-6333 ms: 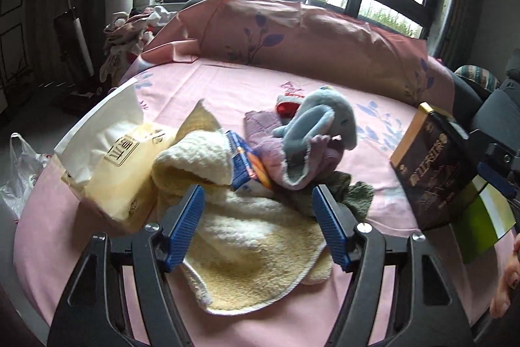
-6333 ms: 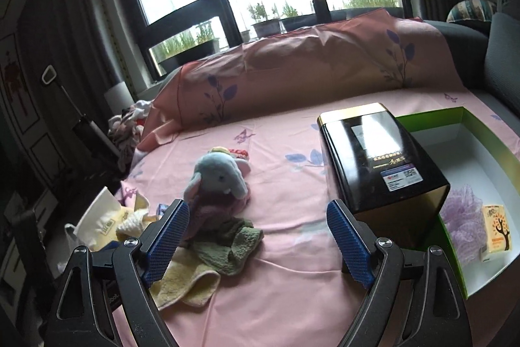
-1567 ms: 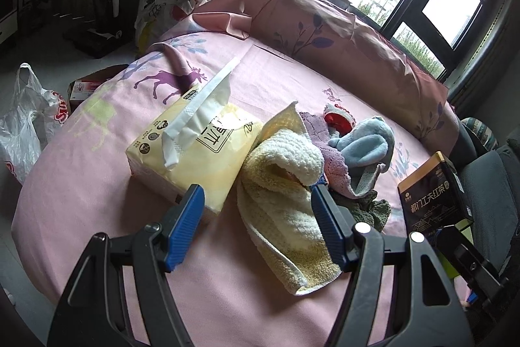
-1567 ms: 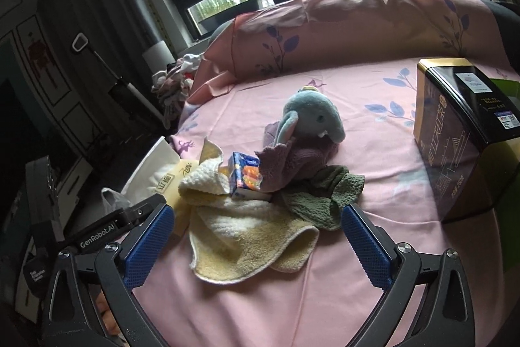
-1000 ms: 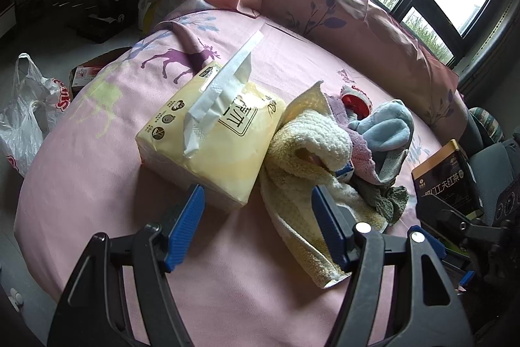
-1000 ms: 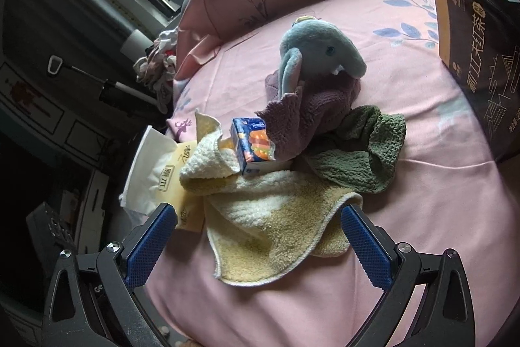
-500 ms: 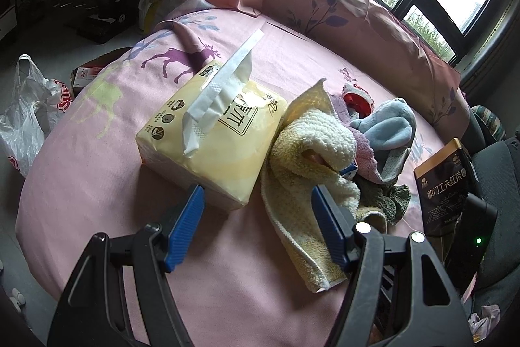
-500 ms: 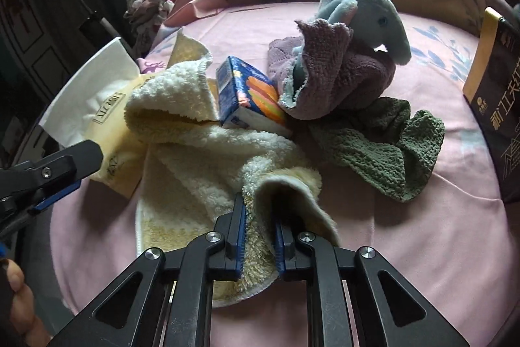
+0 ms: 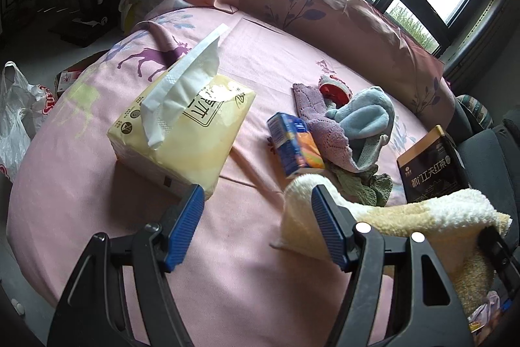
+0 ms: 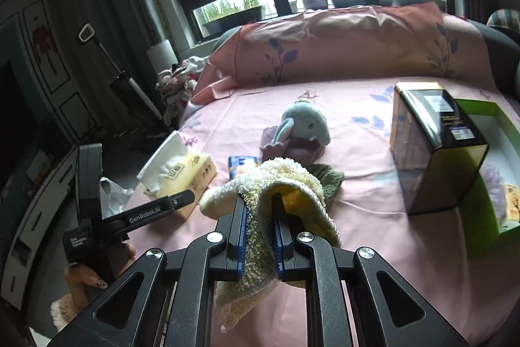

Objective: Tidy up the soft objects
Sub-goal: 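Lift the yellow towel off the pile with the right gripper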

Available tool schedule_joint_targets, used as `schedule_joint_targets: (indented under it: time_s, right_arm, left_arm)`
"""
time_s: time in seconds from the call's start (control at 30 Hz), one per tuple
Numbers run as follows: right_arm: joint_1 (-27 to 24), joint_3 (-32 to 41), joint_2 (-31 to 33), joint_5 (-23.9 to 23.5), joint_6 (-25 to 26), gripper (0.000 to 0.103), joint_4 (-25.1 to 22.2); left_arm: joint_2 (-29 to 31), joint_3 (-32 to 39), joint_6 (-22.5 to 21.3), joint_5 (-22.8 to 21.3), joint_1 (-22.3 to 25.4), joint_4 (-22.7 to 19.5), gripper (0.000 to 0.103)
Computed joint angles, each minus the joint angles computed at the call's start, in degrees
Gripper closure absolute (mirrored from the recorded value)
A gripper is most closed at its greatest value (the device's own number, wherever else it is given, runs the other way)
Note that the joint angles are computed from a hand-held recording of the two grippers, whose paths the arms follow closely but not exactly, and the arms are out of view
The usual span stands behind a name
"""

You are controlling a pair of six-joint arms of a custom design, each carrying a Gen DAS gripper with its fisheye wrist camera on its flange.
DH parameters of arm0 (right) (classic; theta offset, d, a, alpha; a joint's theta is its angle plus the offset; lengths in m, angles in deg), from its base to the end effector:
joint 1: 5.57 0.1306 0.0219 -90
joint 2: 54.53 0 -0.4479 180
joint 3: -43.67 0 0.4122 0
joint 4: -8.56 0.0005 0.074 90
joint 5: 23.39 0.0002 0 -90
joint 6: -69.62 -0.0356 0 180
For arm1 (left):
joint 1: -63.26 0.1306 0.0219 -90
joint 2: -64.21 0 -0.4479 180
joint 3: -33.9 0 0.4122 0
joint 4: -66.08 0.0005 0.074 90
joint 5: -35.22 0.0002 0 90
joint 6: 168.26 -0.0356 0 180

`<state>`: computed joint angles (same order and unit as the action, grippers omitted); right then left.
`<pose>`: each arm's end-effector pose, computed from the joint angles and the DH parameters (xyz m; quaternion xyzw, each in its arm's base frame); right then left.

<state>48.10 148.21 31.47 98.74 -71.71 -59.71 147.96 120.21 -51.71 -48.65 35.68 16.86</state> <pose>0.2814 0.3499 0.6289 0.0768 0.9040 0.1043 0.4075 0.4056 -0.2167 0.5145 0.0281 0.9278 -0.2120 0.3057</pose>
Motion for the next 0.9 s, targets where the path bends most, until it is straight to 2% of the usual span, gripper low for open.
schedule_joint_targets:
  time_s: [0.1, 0.17, 0.23, 0.37, 0.47, 0.57, 0.7, 0.8, 0.87, 0.9]
  right_arm:
    - [0.3, 2.2, 0.2, 1.5, -0.4, 0.088, -3.4]
    - [0.1, 2.0, 0.1, 1.4, 0.0, 0.088, -3.5]
    - [-0.8, 0.7, 0.1, -2.1, 1.0, 0.088, -1.0]
    - [-4.1, -3.7, 1.0, -15.1, 5.4, 0.088, 9.1]
    - [-6.8, -4.3, 4.5, -22.0, 4.8, 0.088, 9.9]
    - [-9.5, -5.2, 7.4, -25.8, 3.9, 0.088, 9.2]
    - [-10.5, -6.3, 7.4, -25.5, 3.7, 0.088, 10.7]
    - [-10.7, -6.1, 6.4, -26.2, 3.5, 0.074, 10.1]
    - [-10.7, -6.3, 5.3, -24.1, 2.9, 0.056, 9.1]
    - [-10.8, -6.8, 4.5, -23.1, 2.4, 0.051, 8.8]
  left_arm:
    - [0.2, 0.2, -0.9, 0.1, -0.6, -0.3, 0.036]
    - [0.2, 0.2, -1.1, 0.4, -0.7, -0.3, 0.035]
    - [0.4, 0.3, -0.9, 1.1, -0.6, -0.4, 0.035]
    - [0.9, 0.5, -1.2, 3.1, -0.1, -1.8, 0.035]
    - [1.3, 0.9, -1.4, 1.7, -0.3, -3.1, 0.035]
    - [1.6, 1.0, -1.4, 2.0, -0.3, -3.8, 0.035]
    - [2.4, 1.7, -3.1, 4.9, -0.6, -5.2, 0.035]
    - [3.1, 2.1, -4.6, 7.6, -1.3, -6.0, 0.035]
    - [3.5, 2.2, -5.2, 10.1, -1.7, -6.3, 0.035]
    - [3.6, 2.2, -5.4, 11.4, -1.9, -6.3, 0.035]
